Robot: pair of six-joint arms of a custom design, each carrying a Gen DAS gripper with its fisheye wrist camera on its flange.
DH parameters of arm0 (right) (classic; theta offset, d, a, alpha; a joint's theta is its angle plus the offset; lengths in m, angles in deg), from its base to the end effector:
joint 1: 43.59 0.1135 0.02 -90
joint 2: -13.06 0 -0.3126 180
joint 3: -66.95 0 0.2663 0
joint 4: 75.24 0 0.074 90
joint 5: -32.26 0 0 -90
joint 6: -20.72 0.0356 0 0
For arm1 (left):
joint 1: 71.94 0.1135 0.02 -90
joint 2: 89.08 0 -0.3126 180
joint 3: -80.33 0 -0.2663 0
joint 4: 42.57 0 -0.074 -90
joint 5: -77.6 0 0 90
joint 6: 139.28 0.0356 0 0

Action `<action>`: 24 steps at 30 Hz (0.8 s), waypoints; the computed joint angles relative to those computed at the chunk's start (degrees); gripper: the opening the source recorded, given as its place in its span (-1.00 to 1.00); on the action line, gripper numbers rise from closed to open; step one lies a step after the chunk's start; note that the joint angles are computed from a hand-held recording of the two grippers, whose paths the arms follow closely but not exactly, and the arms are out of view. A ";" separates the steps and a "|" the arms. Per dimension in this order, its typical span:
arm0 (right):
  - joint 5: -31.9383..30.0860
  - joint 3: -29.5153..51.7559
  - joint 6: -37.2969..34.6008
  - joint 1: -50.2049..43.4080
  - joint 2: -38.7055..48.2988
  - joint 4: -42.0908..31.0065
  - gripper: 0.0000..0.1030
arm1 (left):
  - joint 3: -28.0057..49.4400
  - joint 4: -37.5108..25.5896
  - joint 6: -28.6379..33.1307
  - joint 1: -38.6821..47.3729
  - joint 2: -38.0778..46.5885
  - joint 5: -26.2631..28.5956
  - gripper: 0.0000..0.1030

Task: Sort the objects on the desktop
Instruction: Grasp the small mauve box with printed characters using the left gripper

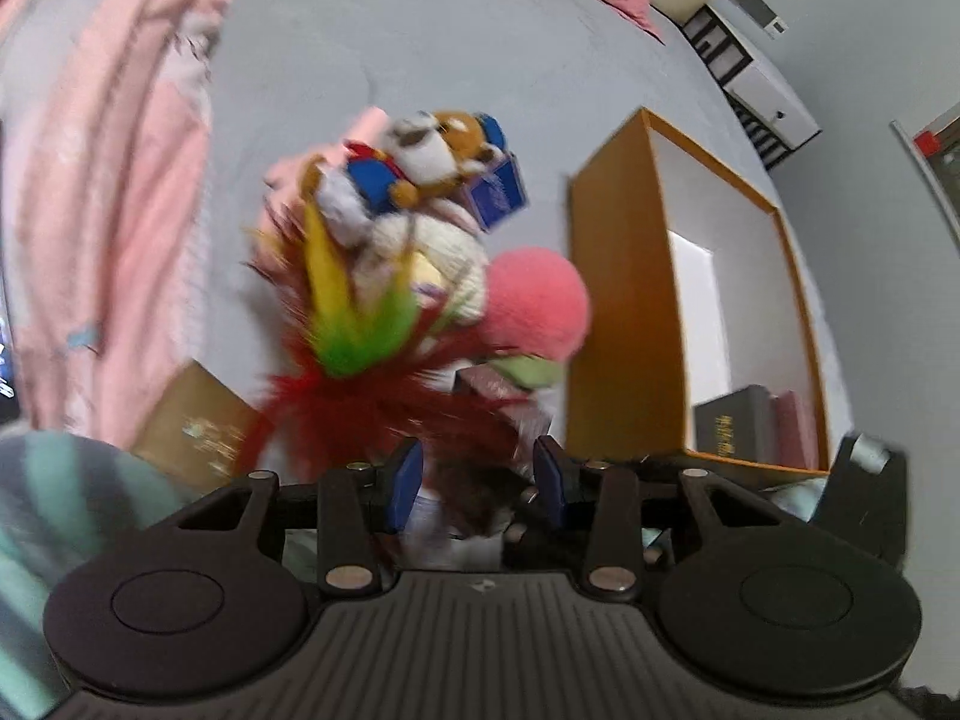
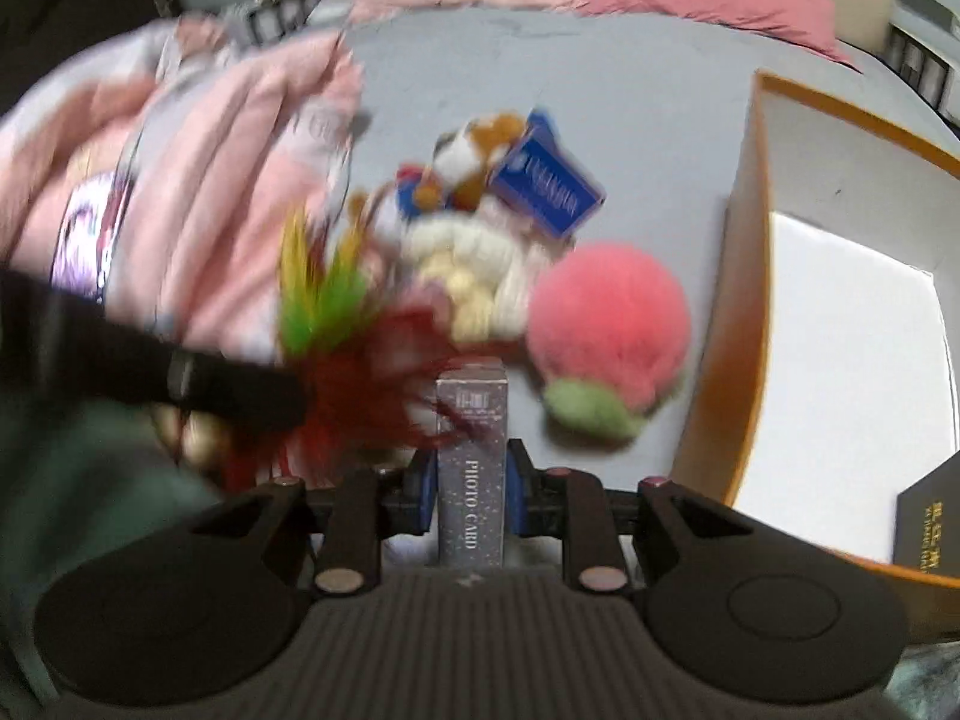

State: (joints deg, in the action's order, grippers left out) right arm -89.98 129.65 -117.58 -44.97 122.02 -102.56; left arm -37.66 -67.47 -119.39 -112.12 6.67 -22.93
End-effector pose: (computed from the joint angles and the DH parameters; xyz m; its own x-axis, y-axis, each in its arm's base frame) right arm 0.3355 0.0109 0.1169 -0.5406 -0.6187 -0.5701 -0.8027 0.5822 0.1293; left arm 0.2559 -0.2076 0.1835 -0.7501 -0.5766 -0.3238 -0.4224 0.7945 -0.4363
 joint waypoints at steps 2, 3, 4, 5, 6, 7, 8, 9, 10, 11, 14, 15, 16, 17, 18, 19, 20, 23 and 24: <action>0.17 1.13 -3.16 -1.98 0.64 -3.51 -0.53 | -0.04 1.55 -0.70 0.27 0.80 1.89 -0.11; 0.69 2.01 -4.00 -2.60 1.03 -5.31 -0.53 | -0.29 2.65 -0.98 0.40 1.06 2.81 -0.11; 1.03 3.03 -5.38 -3.49 1.52 -7.53 -0.53 | -0.52 3.65 -1.42 0.35 1.20 3.50 -0.11; 1.46 3.90 -6.80 -4.35 2.00 -9.52 -0.53 | -0.66 4.44 -1.85 0.26 1.30 4.16 -0.11; 2.02 4.33 -8.12 -5.16 2.18 -10.70 -0.53 | -0.56 5.12 -2.10 0.07 1.62 4.73 -0.11; 2.45 4.13 -9.80 -6.04 1.92 -11.25 -0.53 | -0.32 5.61 -2.27 -0.22 2.04 5.27 -0.10; 2.74 3.88 -11.62 -6.97 1.54 -11.73 -0.53 | 0.07 5.92 -2.53 -0.61 2.56 5.64 -0.06; 3.02 3.46 -13.04 -7.67 1.14 -12.00 -0.53 | 0.56 6.34 -2.58 -0.92 3.40 6.24 -0.05; 3.29 3.00 -13.94 -8.11 0.83 -12.09 -0.53 | 1.14 6.70 -2.69 -1.15 4.41 7.00 0.00; 3.58 2.50 -14.76 -8.46 0.87 -11.94 -0.53 | 1.82 6.82 -3.20 -1.35 5.46 7.59 0.03; 4.25 1.02 -16.22 -8.61 0.90 -10.78 -0.53 | 4.93 5.35 -4.85 -1.88 8.95 9.06 0.04; 4.16 0.54 -16.83 -8.52 0.56 -10.21 -0.53 | 5.57 4.81 -5.30 -2.21 9.61 8.92 0.05; 4.02 0.11 -17.57 -8.62 0.29 -9.83 -0.53 | 6.72 3.71 -5.62 -2.53 10.45 8.69 0.06; 3.88 0.00 -17.87 -8.75 0.18 -9.81 -0.53 | 7.64 2.87 -5.77 -2.69 11.12 8.64 0.06; 3.72 0.15 -18.09 -8.95 0.22 -10.17 -0.52 | 8.40 2.28 -6.00 -2.82 11.72 8.78 0.06; 3.46 0.51 -18.47 -9.21 0.34 -10.90 -0.49 | 9.08 1.90 -6.28 -2.89 12.30 9.04 0.06; 2.90 1.01 -19.33 -9.58 0.48 -12.05 -0.47 | 9.57 1.62 -6.44 -2.80 12.76 9.40 0.06; 1.45 1.95 -22.20 -10.55 0.50 -14.81 -0.42 | 11.50 0.46 -6.97 -2.81 14.62 10.26 0.06; 1.24 2.12 -22.68 -10.76 0.49 -15.28 -0.42 | 11.88 0.13 -7.15 -3.14 15.07 10.19 0.06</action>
State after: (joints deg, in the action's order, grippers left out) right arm -88.73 131.77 -140.26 -55.73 122.51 -117.83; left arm -25.78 -67.34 -126.53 -115.26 21.74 -12.74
